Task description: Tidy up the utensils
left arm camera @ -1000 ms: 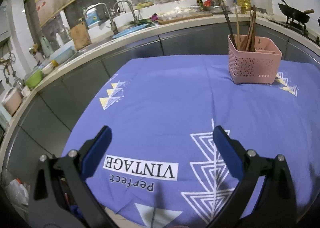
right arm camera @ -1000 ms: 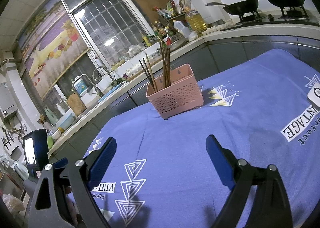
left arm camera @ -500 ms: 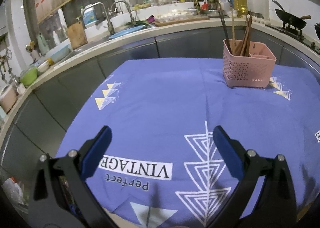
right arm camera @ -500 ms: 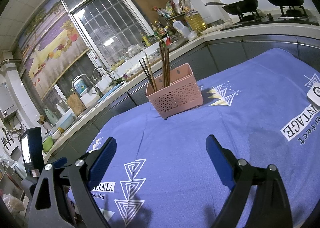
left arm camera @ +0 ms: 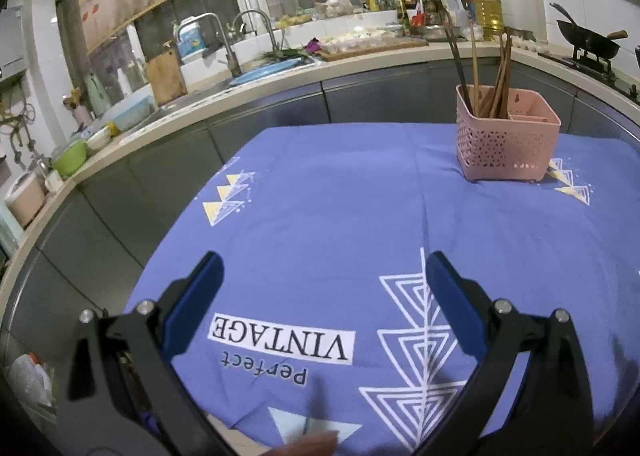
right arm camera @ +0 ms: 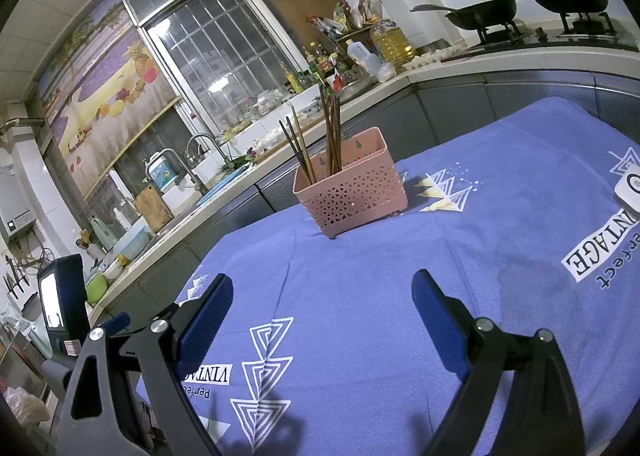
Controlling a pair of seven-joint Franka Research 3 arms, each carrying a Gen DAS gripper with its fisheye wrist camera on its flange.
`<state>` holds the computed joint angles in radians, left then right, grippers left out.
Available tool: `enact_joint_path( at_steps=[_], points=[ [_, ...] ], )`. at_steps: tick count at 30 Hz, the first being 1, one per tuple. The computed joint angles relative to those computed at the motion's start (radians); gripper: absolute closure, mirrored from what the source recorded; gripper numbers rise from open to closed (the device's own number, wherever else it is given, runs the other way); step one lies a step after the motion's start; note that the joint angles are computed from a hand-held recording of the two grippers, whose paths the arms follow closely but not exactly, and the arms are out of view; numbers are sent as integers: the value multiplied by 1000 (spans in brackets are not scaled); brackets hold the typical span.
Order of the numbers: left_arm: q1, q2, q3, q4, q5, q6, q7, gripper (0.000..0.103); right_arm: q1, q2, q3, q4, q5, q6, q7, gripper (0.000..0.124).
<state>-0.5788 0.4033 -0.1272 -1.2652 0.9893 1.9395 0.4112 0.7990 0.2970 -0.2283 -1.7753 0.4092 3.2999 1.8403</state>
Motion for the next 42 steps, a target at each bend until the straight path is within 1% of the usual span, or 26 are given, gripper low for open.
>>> enact_joint_path(
  at_steps=[2, 3, 4, 9, 11, 12, 13, 15, 16, 19, 21, 23, 24, 27, 28, 32, 33, 34, 36, 42],
  points=[
    [3, -2, -1, -4, -3, 8, 1, 6, -14, 1, 12, 2, -2, 2, -3, 34],
    [4, -2, -1, -3, -3, 10, 2, 6, 4, 0, -4, 0, 0, 2, -1, 34],
    [3, -3, -1, -4, -3, 10, 2, 6, -8, 1, 6, 1, 0, 3, -3, 34],
    [1, -3, -2, -2, -4, 7, 9, 6, -17, 1, 16, 2, 1, 2, -5, 34],
    [-2, 1, -2, 5, -4, 0, 14, 6, -12, 1, 11, 2, 1, 2, -5, 34],
    [-4, 3, -2, 9, -2, -6, 17, 6, 2, 1, -3, 1, 3, 2, -3, 34],
    [-7, 4, -1, 11, 1, -10, 17, 6, -12, 1, 12, 2, 2, 2, -5, 34],
    [-7, 3, 0, 10, 1, -9, 18, 6, -7, 0, 7, 1, 3, 2, -5, 34],
    [-7, 3, -1, 10, 0, -9, 18, 6, -17, 0, 16, 2, 2, 1, -6, 34],
    [-9, 6, 0, 14, -1, -14, 20, 6, -15, 1, 14, 2, 2, 2, -6, 34],
    [-7, 5, -1, 14, -6, -11, 22, 6, 2, 1, -3, 1, 4, 2, -3, 34],
    [-8, 4, -2, 11, -9, -11, 24, 6, -18, 1, 17, 2, 2, 1, -6, 34],
    [-9, 3, -2, 10, -8, -11, 26, 6, -2, 0, 1, 0, 4, 0, -2, 34],
    [-10, 1, -4, 7, -8, -7, 33, 6, -22, 1, 20, 2, 1, 2, -6, 34],
    [-10, 1, -4, 6, -9, -6, 33, 6, -12, -1, 11, 0, 2, 3, -5, 34],
    [-6, -2, -6, 0, -15, 0, 37, 6, -19, -2, 18, 0, 2, 2, -7, 34],
    [-6, 0, -6, 2, -16, 0, 38, 6, -3, -3, 3, -2, 4, 1, -4, 34],
    [-6, 0, -7, 2, -18, 1, 39, 6, -20, -2, 19, 0, 2, 2, -7, 34],
    [-5, -1, -8, 0, -21, 2, 42, 6, -27, -2, 26, 0, 1, 2, -8, 34],
    [-12, 14, -6, 17, -23, 0, 56, 6, -25, -2, 24, 0, 2, 2, -9, 34]
  ],
)
